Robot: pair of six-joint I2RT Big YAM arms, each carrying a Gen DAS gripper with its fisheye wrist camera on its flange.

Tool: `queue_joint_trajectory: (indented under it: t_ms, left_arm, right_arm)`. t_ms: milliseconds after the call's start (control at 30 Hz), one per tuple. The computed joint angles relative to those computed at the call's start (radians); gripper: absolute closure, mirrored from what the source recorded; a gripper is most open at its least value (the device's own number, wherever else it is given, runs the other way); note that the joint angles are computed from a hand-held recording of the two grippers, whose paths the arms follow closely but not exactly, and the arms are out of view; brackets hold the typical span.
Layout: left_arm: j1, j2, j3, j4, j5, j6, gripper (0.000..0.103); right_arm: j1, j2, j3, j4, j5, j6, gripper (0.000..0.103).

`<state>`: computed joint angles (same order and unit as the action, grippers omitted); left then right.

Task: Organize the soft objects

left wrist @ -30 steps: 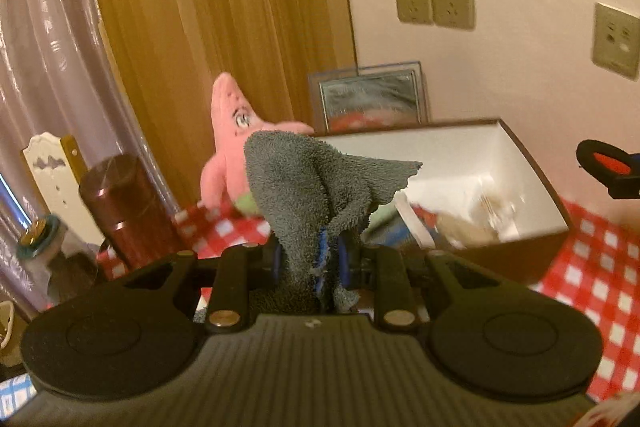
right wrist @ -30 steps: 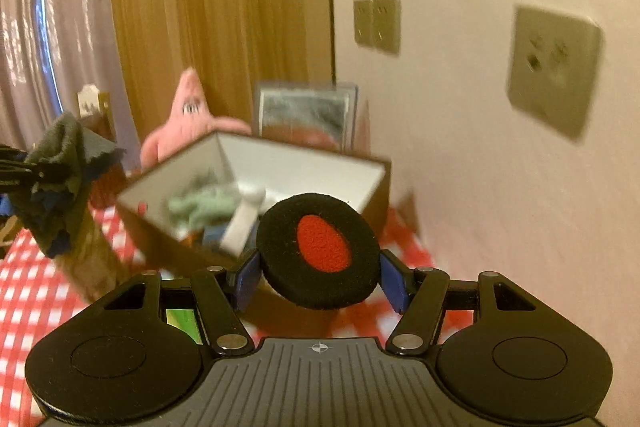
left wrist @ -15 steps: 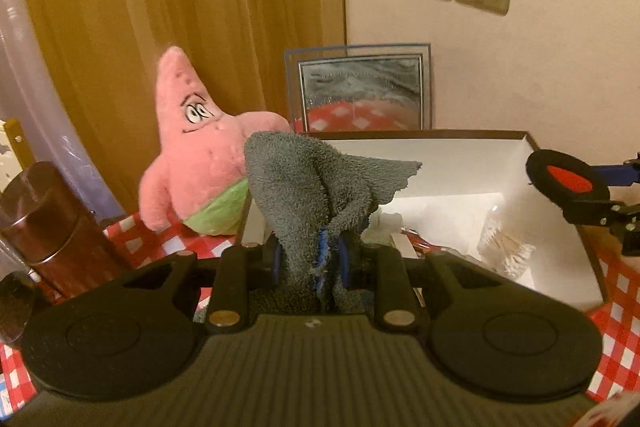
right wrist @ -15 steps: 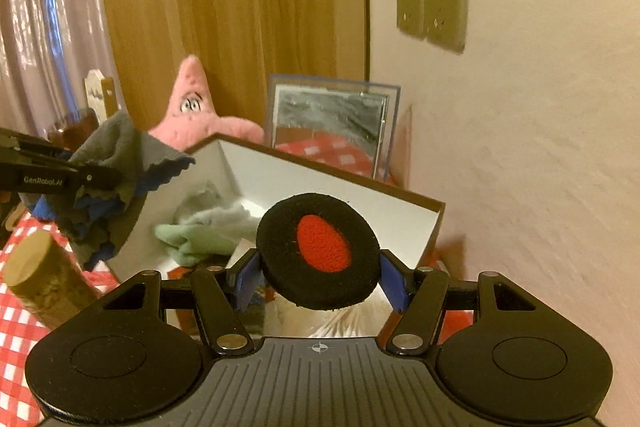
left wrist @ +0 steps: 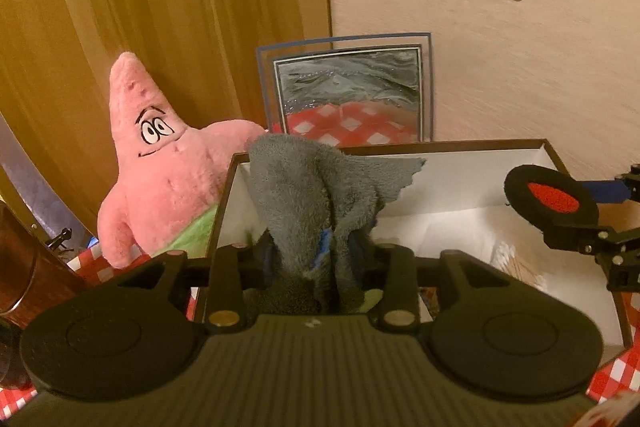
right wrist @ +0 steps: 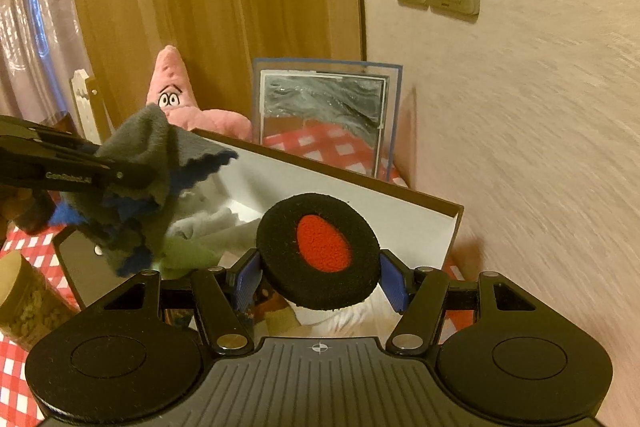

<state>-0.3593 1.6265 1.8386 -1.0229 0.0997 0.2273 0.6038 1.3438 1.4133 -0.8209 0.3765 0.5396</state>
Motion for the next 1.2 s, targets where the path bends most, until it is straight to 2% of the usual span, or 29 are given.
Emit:
queue_joint_trajectory:
  t_ms: [33, 100, 233, 267, 367, 467, 600, 733, 800, 867, 967, 1100, 1200]
  left_arm:
    - [0.0, 0.003, 0.002, -0.001, 0.0, -0.003, 0.06]
    - [-0.001, 0.01, 0.008, -0.011, 0.004, -0.003, 0.059]
    - [0.0, 0.006, -0.004, -0.008, 0.003, 0.018, 0.05]
    - [0.001, 0.006, -0.004, -0.011, -0.001, 0.02, 0.049]
    - [0.008, -0.003, -0.009, -0.019, 0.007, 0.014, 0.038]
    - [0.016, -0.026, -0.029, -0.012, 0.026, 0.001, 0.036]
    - [0.022, -0.07, -0.069, 0.007, 0.041, -0.018, 0.023]
    - [0.029, -0.137, -0.131, 0.038, 0.051, -0.044, 0.022]
    - [0.029, -0.173, -0.163, 0.048, 0.046, -0.046, 0.021]
    - [0.025, -0.221, -0.21, 0.074, 0.021, -0.044, 0.019]
    - [0.019, -0.291, -0.273, 0.101, -0.007, -0.042, 0.019]
    - [0.008, -0.372, -0.317, 0.056, -0.012, -0.081, 0.019]
    - [-0.012, -0.441, -0.352, 0.02, -0.044, -0.099, 0.019]
  right_arm:
    - [-0.001, 0.001, 0.0, 0.002, -0.002, 0.001, 0.04]
    - [-0.005, 0.004, -0.001, 0.005, -0.007, 0.0, 0.04]
    - [-0.009, 0.008, 0.0, 0.014, -0.009, 0.004, 0.04]
    - [-0.009, 0.007, -0.003, 0.028, -0.012, 0.001, 0.04]
    - [-0.005, 0.003, -0.02, 0.091, 0.012, -0.001, 0.04]
    - [-0.002, 0.01, -0.016, 0.115, 0.036, 0.013, 0.022]
    - [0.005, 0.006, -0.018, 0.102, 0.037, 0.029, 0.02]
    - [0.038, -0.022, -0.036, 0.068, 0.073, 0.063, 0.02]
    - [0.069, -0.046, -0.05, 0.053, 0.119, 0.094, 0.02]
    - [0.108, -0.069, -0.063, 0.038, 0.175, 0.135, 0.02]
    - [0.153, -0.116, -0.091, 0.029, 0.215, 0.188, 0.02]
    - [0.209, -0.166, -0.104, 0.0, 0.252, 0.25, 0.02]
    - [0.253, -0.19, -0.095, -0.043, 0.255, 0.281, 0.02]
